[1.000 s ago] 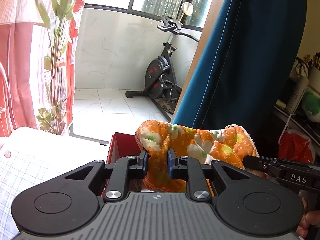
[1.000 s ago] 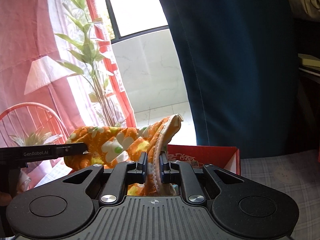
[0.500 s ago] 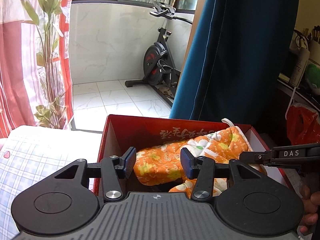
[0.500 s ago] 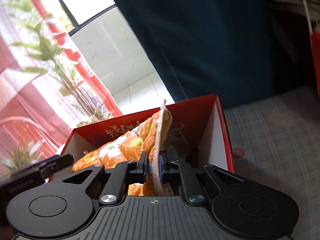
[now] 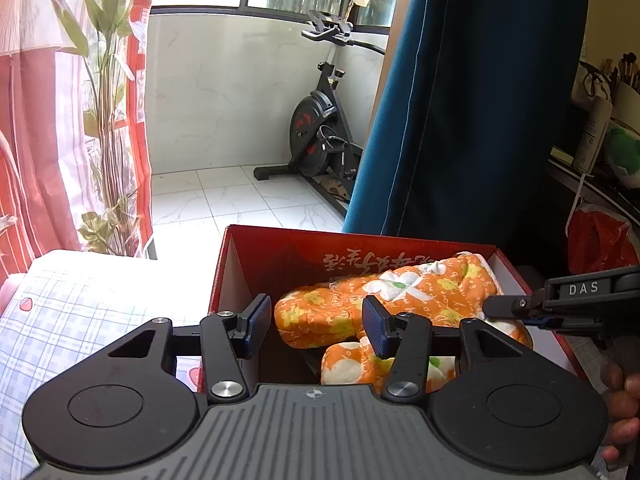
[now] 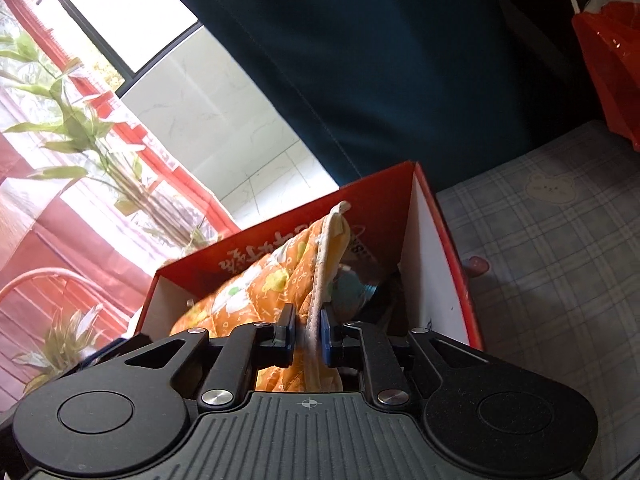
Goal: Organize soft objects
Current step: 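Lower the orange cloth into the box and open both grippers, then move both grippers back down to the black gloves beside the box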
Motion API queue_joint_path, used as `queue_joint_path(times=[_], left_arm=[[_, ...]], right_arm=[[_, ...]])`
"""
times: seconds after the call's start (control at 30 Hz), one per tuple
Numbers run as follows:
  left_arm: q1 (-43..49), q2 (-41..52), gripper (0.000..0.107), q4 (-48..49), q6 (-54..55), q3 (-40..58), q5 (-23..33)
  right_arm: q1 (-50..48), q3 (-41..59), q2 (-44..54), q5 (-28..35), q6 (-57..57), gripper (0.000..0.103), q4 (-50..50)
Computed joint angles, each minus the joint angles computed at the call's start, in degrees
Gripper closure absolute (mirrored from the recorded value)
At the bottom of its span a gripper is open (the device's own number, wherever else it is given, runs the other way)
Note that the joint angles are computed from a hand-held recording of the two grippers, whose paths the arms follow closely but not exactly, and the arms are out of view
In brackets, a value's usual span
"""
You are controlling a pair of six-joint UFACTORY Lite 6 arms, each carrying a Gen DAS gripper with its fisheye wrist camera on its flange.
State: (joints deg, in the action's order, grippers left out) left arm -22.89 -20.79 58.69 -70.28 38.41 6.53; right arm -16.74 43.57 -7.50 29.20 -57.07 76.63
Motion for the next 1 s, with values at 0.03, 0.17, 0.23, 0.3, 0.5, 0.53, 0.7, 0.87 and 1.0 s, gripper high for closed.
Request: queue_joint_path(times=[0.03, 0.17, 0.23, 0.3, 0.5, 0.53, 0.7, 0.87, 1.0], left_arm=[[-0.2, -0.5, 0.054, 0.0, 0.0, -0.2, 0.4], [-1.2, -3.0, 0.054, -2.1, 2.6, -1.0, 2.2], [-1.8, -4.2, 0.053, -2.9, 3.4, -1.2, 3.3], [-2.5, -5.5, 0.052, -2.8, 3.2, -1.7, 4.3], [-7.5, -10.8, 0.047, -2.3, 2.0, -4.2, 9.6], [-8.5, -11.9, 0.047, -2.4, 1.9, -4.6, 10.8], [-14.2, -17.0, 0.047, -3.7, 1.3, -6.5, 17.3], [-21.5, -22.2, 0.047, -4.0, -0.8, -8.3, 24.9], [-27.2, -24.9, 0.047, -3.0, -3.3, -8.6, 30.9]], right_arm=[[0.4, 0.4, 0.4, -1.4, -1.8, 0.086, 0.9], [2.2, 0.2, -1.0, -6.6, -9.6, 0.079, 1.2], [2.7, -0.2, -2.1, -7.3, -8.8, 0.078, -1.6], [3.4, -0.8, -3.8, -7.8, -7.7, 0.075, -4.0], [2.0, -4.7, -11.7, -5.5, -5.2, 0.066, -11.0], [1.5, -5.3, -13.4, -4.6, -4.4, 0.066, -12.5], [-1.2, -8.8, -21.5, 0.4, -2.8, 0.065, -16.8], [-5.0, -12.0, -29.9, 7.7, -1.2, 0.065, -20.3], [-10.9, -12.7, -33.6, 15.9, 0.1, 0.065, -20.8]])
